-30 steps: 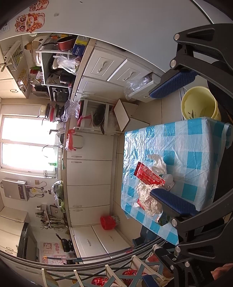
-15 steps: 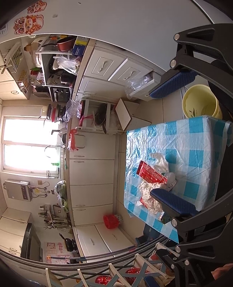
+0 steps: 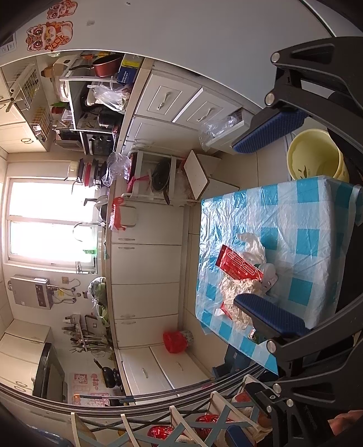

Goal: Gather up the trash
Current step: 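Approach the table with both tools open toward the trash pile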

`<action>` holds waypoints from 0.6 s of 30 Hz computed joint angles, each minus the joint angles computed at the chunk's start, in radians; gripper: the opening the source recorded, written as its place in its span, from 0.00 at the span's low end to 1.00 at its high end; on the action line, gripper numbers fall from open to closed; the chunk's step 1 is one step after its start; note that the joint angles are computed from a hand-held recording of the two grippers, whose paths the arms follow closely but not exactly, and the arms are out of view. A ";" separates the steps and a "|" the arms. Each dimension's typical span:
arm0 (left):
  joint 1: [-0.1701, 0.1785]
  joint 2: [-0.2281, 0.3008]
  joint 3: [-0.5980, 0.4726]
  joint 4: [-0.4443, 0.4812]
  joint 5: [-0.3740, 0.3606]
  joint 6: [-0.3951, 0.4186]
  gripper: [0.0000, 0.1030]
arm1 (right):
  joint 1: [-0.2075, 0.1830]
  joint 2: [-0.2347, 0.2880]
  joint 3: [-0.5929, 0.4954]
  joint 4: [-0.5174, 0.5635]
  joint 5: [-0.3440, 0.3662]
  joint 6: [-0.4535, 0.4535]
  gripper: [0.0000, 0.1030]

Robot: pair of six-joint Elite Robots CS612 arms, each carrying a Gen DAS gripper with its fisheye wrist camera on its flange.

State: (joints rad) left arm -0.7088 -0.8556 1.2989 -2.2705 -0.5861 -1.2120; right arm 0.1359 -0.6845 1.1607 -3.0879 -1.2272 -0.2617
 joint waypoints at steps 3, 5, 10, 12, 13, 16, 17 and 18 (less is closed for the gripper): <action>0.000 -0.002 0.002 0.005 -0.001 -0.008 0.92 | 0.001 -0.002 0.003 -0.005 0.001 -0.001 0.94; 0.000 -0.003 0.004 0.005 -0.003 -0.012 0.92 | 0.001 -0.002 0.005 -0.007 0.001 -0.004 0.94; 0.002 -0.004 0.007 -0.002 -0.014 -0.016 0.92 | 0.003 -0.001 0.004 -0.004 -0.001 -0.011 0.94; 0.004 -0.004 0.009 -0.007 -0.022 -0.016 0.92 | 0.003 0.000 0.004 -0.004 0.000 -0.011 0.94; 0.004 -0.004 0.008 -0.005 -0.024 -0.018 0.92 | 0.003 0.000 0.003 -0.003 -0.001 -0.011 0.94; 0.005 -0.002 0.005 -0.001 -0.028 -0.021 0.92 | 0.004 0.000 0.005 -0.004 0.000 -0.009 0.94; 0.006 -0.001 0.004 -0.001 -0.030 -0.021 0.92 | 0.004 0.000 0.005 -0.005 0.001 -0.010 0.94; 0.006 -0.001 0.004 -0.003 -0.032 -0.021 0.92 | 0.003 0.000 0.005 -0.005 -0.001 -0.012 0.94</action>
State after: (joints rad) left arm -0.7028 -0.8565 1.3033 -2.2730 -0.6181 -1.2326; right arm 0.1391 -0.6848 1.1654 -3.0928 -1.2278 -0.2734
